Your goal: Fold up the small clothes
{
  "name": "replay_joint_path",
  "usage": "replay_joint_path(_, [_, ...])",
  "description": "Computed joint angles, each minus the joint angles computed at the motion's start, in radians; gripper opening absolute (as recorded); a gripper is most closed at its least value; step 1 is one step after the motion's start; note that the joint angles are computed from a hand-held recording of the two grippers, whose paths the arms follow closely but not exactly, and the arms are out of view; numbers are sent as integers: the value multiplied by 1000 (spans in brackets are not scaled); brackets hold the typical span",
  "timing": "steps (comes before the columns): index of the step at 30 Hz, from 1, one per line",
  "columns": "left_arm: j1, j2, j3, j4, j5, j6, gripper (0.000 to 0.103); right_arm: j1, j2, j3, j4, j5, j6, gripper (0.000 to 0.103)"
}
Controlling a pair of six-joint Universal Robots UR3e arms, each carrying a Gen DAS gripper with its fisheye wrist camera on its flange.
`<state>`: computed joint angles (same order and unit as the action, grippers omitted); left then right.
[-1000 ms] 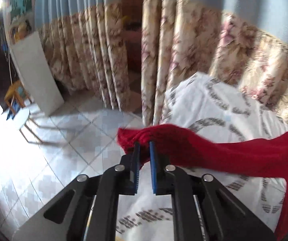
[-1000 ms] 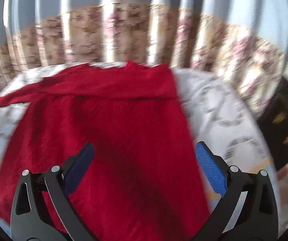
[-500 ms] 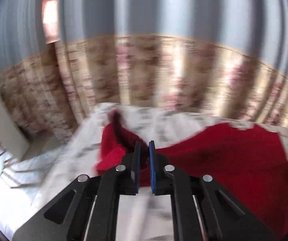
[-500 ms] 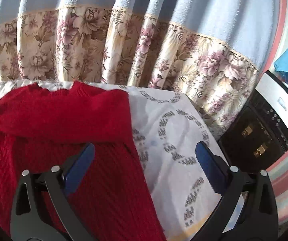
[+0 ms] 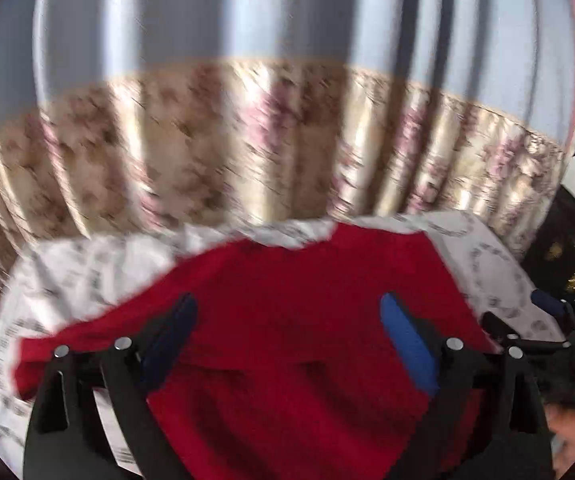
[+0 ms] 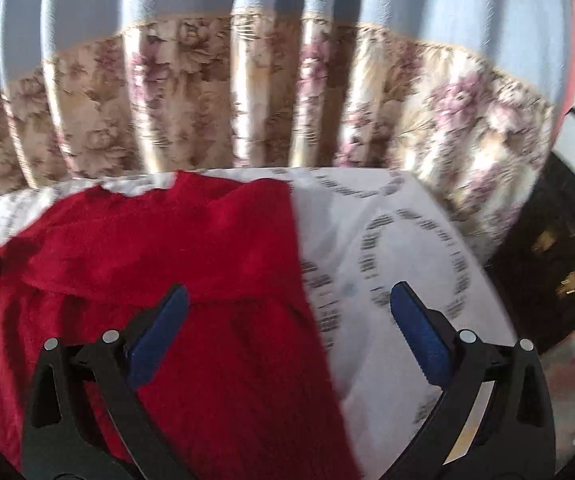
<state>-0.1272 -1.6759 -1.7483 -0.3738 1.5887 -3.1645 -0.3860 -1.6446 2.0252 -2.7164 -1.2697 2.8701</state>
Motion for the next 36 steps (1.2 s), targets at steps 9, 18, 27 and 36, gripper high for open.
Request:
replay_joint_path(9, [571, 244, -418, 269, -54, 316, 93, 294, 102, -126, 41, 2, 161, 100])
replay_joint_path(18, [1234, 235, -565, 217, -521, 575, 93, 694, 466, -546, 95, -39, 519, 100])
replay_joint_path(27, [1371, 249, -588, 136, -648, 554, 93, 869, 824, -1122, 392, -105, 690, 98])
replay_joint_path(36, [1425, 230, -540, 9, -681, 558, 93, 911, 961, -1324, 541, -73, 625, 0])
